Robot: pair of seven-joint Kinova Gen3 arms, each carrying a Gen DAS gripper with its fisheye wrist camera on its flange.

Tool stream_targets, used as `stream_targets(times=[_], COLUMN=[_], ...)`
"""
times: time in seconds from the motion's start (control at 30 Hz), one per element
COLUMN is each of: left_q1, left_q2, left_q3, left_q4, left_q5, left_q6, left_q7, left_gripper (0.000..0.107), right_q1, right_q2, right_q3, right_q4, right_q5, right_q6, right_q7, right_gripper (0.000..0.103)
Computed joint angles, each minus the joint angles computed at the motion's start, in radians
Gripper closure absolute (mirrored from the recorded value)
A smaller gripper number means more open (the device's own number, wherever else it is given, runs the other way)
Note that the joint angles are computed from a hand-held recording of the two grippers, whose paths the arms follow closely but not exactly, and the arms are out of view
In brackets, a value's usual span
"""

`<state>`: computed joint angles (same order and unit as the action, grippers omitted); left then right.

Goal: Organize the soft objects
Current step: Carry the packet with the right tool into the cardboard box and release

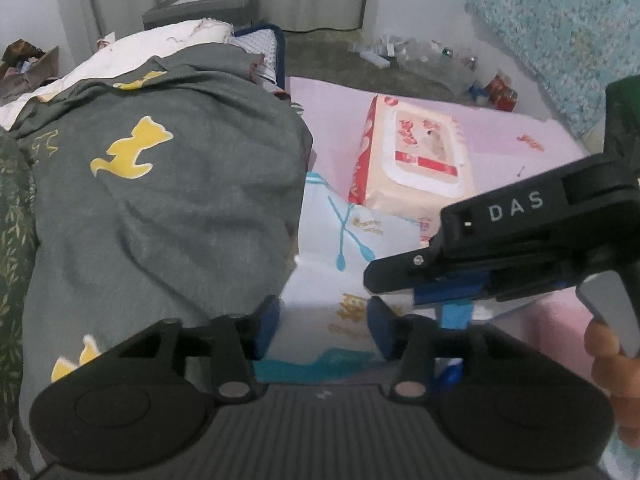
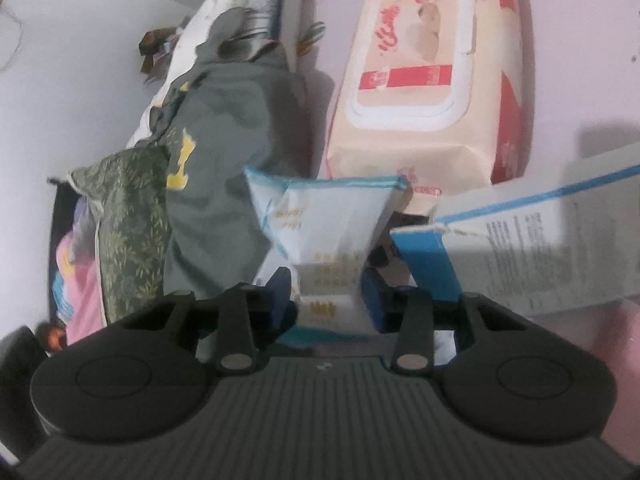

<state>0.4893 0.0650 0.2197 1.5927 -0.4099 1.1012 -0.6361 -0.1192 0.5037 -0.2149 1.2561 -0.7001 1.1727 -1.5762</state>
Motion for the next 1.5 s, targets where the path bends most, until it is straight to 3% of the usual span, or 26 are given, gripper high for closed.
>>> stream_targets(times=[0.07,0.37,0.47,0.53,0.7,0.77,0.97,1.03,1.1,1.3,1.5], left_q1=[0.005,0.288,0.422,0.497,0.537,0.551,0.701,0.706,0.683,0.595,0.544], left_q2=[0.011,0.01,-0.015,-0.036,-0.067,-0.074,-0.006,0.044,0.107,0.343,0.621], left_q3=[-0.035,-0.447,-0.574,-0.612,-0.526,-0.459,-0.365,-0.316,-0.223,0.053,0.279], left_q4=[-0.009,-0.016,-0.012,-0.025,-0.135,-0.181,-0.404,-0.496,-0.589,-0.867,-1.145], left_q5=[0.041,0.224,0.216,0.17,0.06,-0.008,-0.146,-0.154,-0.181,-0.265,-0.343], left_q6=[-0.01,-0.057,-0.066,-0.042,0.102,0.149,0.28,0.3,0.292,0.248,0.24], left_q7=[-0.047,-0.127,-0.086,-0.039,0.051,0.11,0.206,0.222,0.206,0.111,0.021], left_gripper=[0.046,0.045,0.045,0.045,0.045,0.044,0.041,0.04,0.039,0.038,0.037], right_q1=[0.005,0.052,0.079,0.101,0.144,0.168,0.272,0.359,0.452,0.699,0.867], right_q2=[0.021,0.064,0.055,0.05,0.004,-0.024,-0.143,-0.184,-0.226,-0.263,-0.165], right_q3=[-0.001,-0.037,-0.048,-0.054,-0.06,-0.054,0.067,0.084,0.118,0.309,0.369], right_q4=[-0.002,0.027,0.044,0.055,0.068,0.075,0.106,0.12,0.135,0.105,-0.011], right_q5=[-0.016,-0.11,-0.151,-0.193,-0.276,-0.313,-0.449,-0.471,-0.483,-0.491,-0.389], right_q6=[-0.002,-0.014,-0.011,0.0,0.056,0.091,0.314,0.395,0.477,0.706,0.763], right_q7=[-0.01,0.02,0.064,0.081,0.149,0.181,0.298,0.328,0.362,0.464,0.494], right_gripper=[0.065,0.073,0.077,0.078,0.079,0.079,0.08,0.08,0.08,0.079,0.078])
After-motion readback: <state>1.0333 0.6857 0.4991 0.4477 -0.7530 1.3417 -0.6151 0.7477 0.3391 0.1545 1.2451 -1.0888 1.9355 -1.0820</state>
